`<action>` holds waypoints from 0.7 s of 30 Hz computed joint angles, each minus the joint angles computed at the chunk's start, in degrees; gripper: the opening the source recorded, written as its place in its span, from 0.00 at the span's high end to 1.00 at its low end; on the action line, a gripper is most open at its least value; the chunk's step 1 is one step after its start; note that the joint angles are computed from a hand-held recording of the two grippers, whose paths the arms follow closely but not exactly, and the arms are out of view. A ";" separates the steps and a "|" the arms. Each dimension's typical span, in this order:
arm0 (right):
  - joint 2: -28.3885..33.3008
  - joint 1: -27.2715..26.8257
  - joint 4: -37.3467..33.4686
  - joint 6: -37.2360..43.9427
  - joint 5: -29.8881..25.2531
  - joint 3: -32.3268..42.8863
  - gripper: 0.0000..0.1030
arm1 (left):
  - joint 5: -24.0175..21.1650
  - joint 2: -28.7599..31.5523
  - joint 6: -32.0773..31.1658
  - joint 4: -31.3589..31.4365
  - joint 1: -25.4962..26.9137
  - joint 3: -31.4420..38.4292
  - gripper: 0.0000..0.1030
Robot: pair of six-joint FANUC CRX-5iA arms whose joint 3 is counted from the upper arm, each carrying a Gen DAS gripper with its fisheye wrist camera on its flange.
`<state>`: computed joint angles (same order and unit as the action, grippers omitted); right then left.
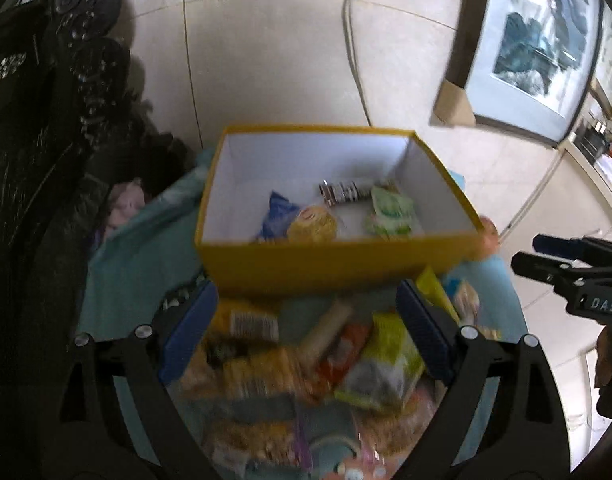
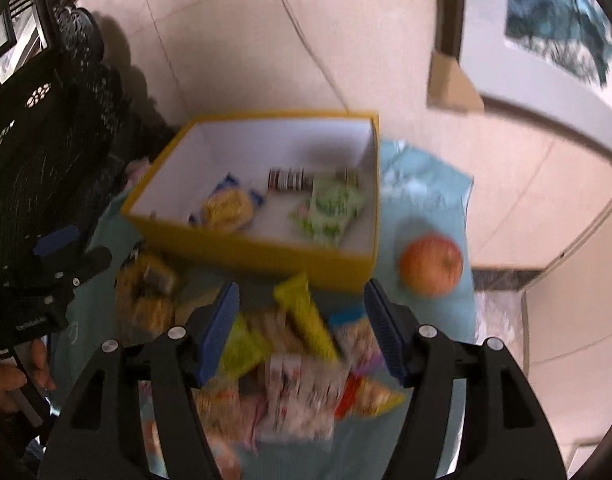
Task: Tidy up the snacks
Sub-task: 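Grasp the clear bread pack with the left tool while the right tool grasps the white candy bag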
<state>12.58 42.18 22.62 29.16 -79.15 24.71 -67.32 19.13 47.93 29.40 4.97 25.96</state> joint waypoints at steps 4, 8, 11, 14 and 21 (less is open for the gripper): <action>-3.13 3.11 -0.54 -3.95 0.12 -5.71 0.35 | 1.23 -5.42 -5.35 1.90 3.01 -9.90 0.09; -5.38 4.94 -2.35 -8.24 0.20 -10.95 0.34 | 1.46 -7.75 -5.93 -1.54 5.00 -15.06 0.09; -6.28 5.43 -4.70 -11.32 0.07 -13.71 0.34 | 0.84 -8.53 -5.44 -4.37 6.17 -17.96 0.09; -6.29 5.73 -6.66 -12.35 0.17 -15.03 0.34 | 0.86 -9.05 -6.59 -6.34 6.48 -20.28 0.09; -4.37 5.62 -7.55 -11.11 0.21 -15.33 0.34 | 2.37 -8.30 -8.20 -8.59 5.60 -21.57 0.09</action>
<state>8.21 47.80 15.07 18.05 -78.94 9.38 -64.95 10.83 39.73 20.81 10.56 4.39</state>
